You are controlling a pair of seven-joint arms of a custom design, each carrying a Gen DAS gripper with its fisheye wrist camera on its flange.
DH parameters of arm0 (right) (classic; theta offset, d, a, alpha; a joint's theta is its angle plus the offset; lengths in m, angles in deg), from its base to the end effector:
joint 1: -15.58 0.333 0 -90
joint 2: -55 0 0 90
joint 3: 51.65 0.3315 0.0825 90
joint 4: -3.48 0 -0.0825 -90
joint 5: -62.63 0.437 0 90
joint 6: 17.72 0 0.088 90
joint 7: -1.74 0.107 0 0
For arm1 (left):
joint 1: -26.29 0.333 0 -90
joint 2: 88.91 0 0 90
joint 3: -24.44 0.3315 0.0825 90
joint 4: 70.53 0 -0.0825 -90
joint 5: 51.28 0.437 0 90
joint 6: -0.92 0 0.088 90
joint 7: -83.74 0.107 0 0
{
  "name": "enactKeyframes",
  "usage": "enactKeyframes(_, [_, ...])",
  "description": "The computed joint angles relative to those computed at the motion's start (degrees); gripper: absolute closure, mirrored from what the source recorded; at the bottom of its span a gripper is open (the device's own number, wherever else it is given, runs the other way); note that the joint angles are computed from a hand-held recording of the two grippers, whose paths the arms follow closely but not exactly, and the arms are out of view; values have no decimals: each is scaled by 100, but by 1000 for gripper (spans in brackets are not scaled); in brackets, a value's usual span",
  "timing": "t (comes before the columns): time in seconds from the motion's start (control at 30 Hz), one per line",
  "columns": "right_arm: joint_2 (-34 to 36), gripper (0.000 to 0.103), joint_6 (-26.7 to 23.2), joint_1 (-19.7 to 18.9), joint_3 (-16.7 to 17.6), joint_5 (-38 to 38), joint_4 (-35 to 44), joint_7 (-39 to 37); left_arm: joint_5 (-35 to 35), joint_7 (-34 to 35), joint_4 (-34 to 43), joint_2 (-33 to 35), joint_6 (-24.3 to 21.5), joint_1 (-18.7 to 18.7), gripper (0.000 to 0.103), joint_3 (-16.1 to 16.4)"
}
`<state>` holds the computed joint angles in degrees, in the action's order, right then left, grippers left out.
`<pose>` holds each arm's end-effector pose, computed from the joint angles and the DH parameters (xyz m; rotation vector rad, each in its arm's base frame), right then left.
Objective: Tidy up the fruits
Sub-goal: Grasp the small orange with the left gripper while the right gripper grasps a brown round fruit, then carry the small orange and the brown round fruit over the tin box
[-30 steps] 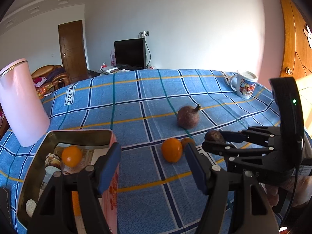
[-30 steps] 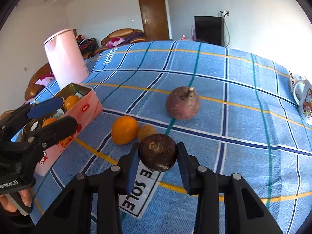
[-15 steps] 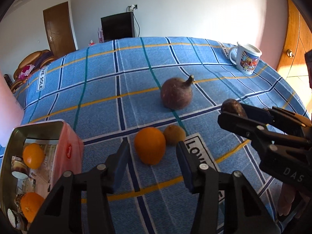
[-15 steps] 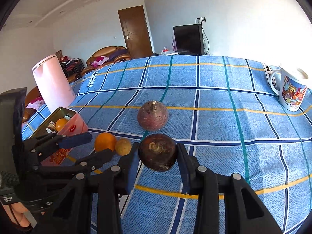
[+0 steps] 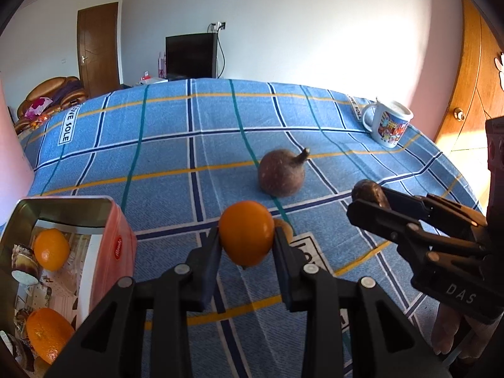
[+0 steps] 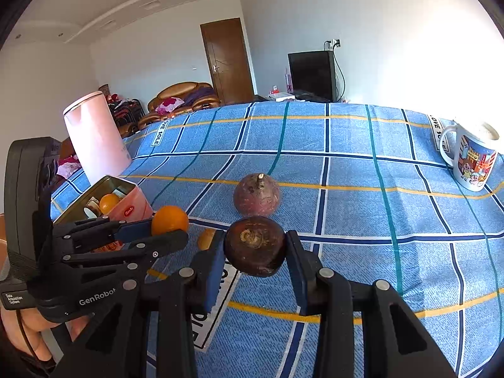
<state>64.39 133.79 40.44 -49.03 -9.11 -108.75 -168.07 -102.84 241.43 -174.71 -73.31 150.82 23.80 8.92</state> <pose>0.5843 0.3308 0.4237 -1.4070 1.8633 -0.8132 0.6881 -0.1903 0.4341 -1.0347 2.4948 -1.1776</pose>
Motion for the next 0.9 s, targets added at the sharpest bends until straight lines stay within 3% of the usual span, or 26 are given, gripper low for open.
enactKeyframes(0.5, [-135,63,-267,83,93,-892,-62,543,-1381,1297,-273,-258,517,52,69,-136])
enactKeyframes(0.9, [-235,63,-500,106,201,-1399,-146,899,-2532,2446,-439,-466,682,-72,69,-20])
